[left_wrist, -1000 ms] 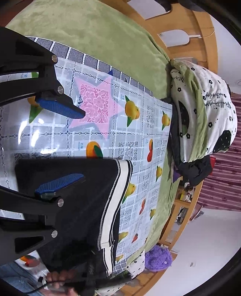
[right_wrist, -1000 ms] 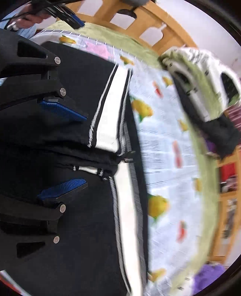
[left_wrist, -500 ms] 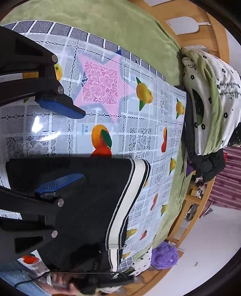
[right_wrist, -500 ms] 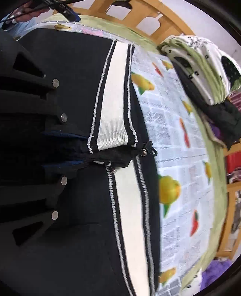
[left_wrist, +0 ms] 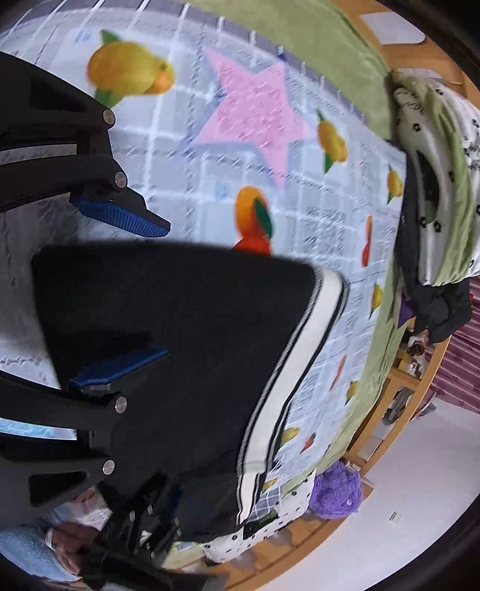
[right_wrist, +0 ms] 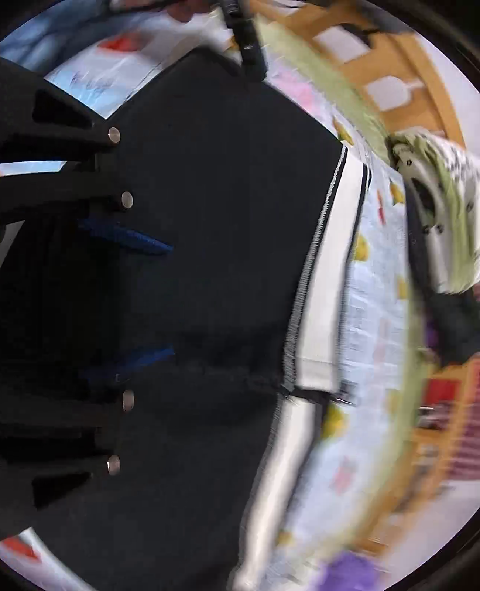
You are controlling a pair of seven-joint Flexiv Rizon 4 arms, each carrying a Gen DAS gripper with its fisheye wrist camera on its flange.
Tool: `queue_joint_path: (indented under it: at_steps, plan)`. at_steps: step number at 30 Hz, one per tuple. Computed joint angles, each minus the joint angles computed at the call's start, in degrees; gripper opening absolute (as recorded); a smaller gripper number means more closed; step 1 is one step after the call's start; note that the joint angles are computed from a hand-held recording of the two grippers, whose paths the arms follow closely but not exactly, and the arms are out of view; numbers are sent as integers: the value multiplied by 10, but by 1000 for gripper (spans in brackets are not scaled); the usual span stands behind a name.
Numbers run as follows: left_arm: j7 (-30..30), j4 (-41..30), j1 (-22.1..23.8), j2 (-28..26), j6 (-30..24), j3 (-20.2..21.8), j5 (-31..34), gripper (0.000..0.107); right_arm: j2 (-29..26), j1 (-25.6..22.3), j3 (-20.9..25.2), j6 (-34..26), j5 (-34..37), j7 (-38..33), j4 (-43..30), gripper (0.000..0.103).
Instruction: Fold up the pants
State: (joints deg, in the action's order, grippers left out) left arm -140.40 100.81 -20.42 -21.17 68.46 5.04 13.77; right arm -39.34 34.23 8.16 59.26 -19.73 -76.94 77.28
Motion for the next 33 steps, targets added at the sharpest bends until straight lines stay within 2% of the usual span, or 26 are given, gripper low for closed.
queue_joint_path:
  at_steps: [2, 4, 6, 7, 9, 11, 13, 18, 19, 20, 21, 23, 24, 25, 26, 29, 31, 33]
  plan:
    - [-1, 9, 0, 1, 11, -1, 0, 60, 41, -21, 6, 80, 14, 2, 61, 48]
    - [10, 20, 6, 3, 20, -7, -9, 60, 78, -31, -9, 147, 18, 31, 119, 63]
    - [14, 24, 9, 4, 10, -9, -20, 60, 114, -44, -35, 227, 29, 87, 191, 74]
    - [23, 31, 17, 4, 21, -17, -34, 60, 123, -56, -39, 249, 44, 114, 215, 74]
    - [38, 38, 26, 2, 34, -24, -54, 60, 132, -86, -22, 246, 76, 156, 239, 74]
    - [43, 24, 22, -6, 25, -18, -54, 59, 133, -144, 31, 205, 127, 164, 235, 72]
    - [51, 15, 22, -16, 26, -14, -55, 59, 131, -162, 43, 169, 147, 171, 227, 72]
    - [74, 19, 40, -38, 83, -25, -96, 57, 78, -220, 122, 175, 231, 113, 165, 72]
    - [84, 17, 44, -42, 86, -29, -107, 54, 65, -234, 145, 173, 251, 94, 146, 72]
    - [93, 14, 46, -46, 86, -31, -116, 45, 50, -242, 161, 168, 269, 83, 124, 72]
    - [100, 8, 46, -50, 81, -30, -123, 42, 41, -242, 167, 164, 282, 79, 110, 71]
    - [102, 3, 49, -56, 76, -34, -149, 32, 15, -228, 158, 147, 293, 88, 71, 62]
    - [102, 7, 51, -56, 82, -38, -161, 28, 11, -225, 155, 132, 297, 90, 60, 43]
    - [116, 19, 66, -54, 105, -60, -184, 19, 2, -216, 147, 110, 297, 100, 41, 21]
    - [122, 22, 67, -53, 113, -63, -193, 14, -1, -200, 129, 103, 294, 117, 33, 19]
    - [120, 25, 50, -40, 136, -39, -194, 12, 16, -141, 61, 103, 247, 168, 41, 13]
    - [118, 34, 40, -21, 147, -18, -184, 12, 26, -124, 50, 103, 225, 183, 39, 12]
    - [108, 63, 34, 13, 163, 9, -171, 11, 32, -120, 66, 98, 218, 177, 28, 11]
